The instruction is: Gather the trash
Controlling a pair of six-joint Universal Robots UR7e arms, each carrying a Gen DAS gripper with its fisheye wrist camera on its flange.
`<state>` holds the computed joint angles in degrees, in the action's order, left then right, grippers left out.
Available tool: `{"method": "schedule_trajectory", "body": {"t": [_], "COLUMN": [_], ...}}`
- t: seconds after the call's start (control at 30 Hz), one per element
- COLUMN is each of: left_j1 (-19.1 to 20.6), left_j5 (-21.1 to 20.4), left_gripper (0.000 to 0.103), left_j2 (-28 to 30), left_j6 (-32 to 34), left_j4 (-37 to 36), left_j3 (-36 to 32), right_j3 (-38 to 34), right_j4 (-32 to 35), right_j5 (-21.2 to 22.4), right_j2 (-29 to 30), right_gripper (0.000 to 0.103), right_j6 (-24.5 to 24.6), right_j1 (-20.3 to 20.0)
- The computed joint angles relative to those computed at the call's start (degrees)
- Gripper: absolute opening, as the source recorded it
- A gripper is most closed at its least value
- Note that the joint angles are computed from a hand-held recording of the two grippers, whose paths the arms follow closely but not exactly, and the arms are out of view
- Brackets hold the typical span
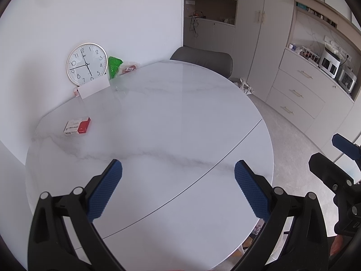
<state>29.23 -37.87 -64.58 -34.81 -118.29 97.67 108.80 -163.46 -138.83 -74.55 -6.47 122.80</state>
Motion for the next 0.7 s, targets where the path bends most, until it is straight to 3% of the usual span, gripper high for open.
{"method": "schedule_trajectory", "body": {"t": [0.7], "left_j1": [0.0], "left_j5": [0.6], "left_gripper": [0.096], "left_j2": [0.6], "left_j6": [-0.3], "left_j4": [0.1], "left_j3": [-0.6], "right_j3": [0.5], "right_j4": [0.2], "right_j5": [0.0], "right_j2": [-0.4], "right_gripper": [0.101], "right_j6": [0.4], "right_j1": [-0.2]}}
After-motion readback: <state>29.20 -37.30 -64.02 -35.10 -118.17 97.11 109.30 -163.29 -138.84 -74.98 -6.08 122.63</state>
